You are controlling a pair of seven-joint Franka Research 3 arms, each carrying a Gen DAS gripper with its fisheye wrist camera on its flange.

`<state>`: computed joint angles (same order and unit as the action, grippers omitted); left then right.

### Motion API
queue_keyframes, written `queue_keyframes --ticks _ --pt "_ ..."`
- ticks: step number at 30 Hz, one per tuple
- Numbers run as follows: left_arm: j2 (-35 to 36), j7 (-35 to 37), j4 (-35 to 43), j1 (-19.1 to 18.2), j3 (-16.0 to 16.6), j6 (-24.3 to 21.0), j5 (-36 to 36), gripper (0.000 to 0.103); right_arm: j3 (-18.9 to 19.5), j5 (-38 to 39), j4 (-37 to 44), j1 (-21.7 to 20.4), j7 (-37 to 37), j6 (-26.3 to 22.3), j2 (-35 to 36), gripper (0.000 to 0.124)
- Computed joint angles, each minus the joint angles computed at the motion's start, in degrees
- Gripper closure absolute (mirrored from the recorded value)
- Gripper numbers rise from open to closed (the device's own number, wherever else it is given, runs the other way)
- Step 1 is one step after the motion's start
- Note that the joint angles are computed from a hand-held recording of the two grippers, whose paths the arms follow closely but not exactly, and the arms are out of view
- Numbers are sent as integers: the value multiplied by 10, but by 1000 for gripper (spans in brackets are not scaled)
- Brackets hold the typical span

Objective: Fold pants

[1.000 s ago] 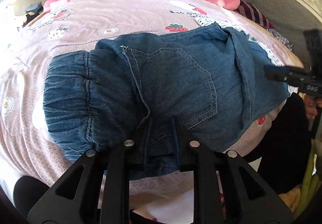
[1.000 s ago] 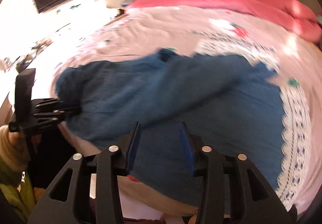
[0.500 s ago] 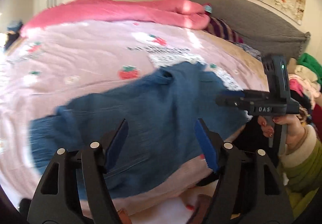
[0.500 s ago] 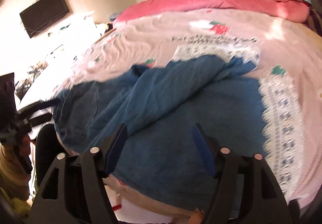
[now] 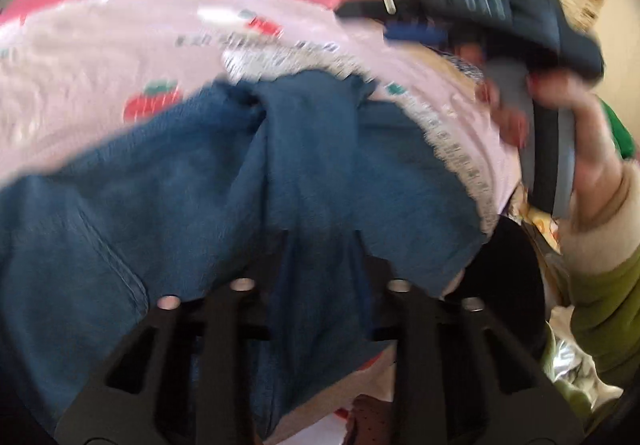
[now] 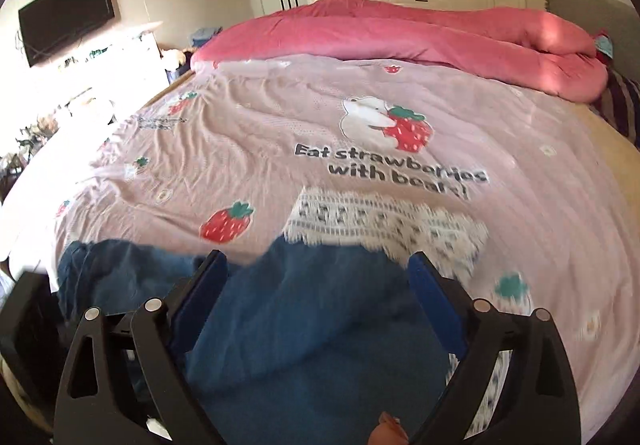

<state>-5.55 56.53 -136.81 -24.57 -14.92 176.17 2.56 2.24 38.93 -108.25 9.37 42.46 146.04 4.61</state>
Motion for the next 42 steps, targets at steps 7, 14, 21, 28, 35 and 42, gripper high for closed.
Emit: queue_keyframes --ticks 7,14,21,28,35,42 --pt "3 106 -24 -81 72 58 -112 96 -4 -242 192 54 123 -74 152 33" --pt "5 204 -25 -125 101 74 -213 96 -22 -377 381 93 174 -219 290 83" --pt "1 211 -32 -105 83 75 -208 96 25 -196 258 -7 105 -166 185 115" --pt "0 176 -34 -86 72 77 -144 96 -12 71 57 -101 1 -144 7 115" --pt "5 71 -17 20 -17 58 21 96 -73 138 -95 -113 -37 -148 -83 115" --pt "-4 40 -6 14 -13 23 91 103 -105 207 -157 -126 -66 -182 -117 115"
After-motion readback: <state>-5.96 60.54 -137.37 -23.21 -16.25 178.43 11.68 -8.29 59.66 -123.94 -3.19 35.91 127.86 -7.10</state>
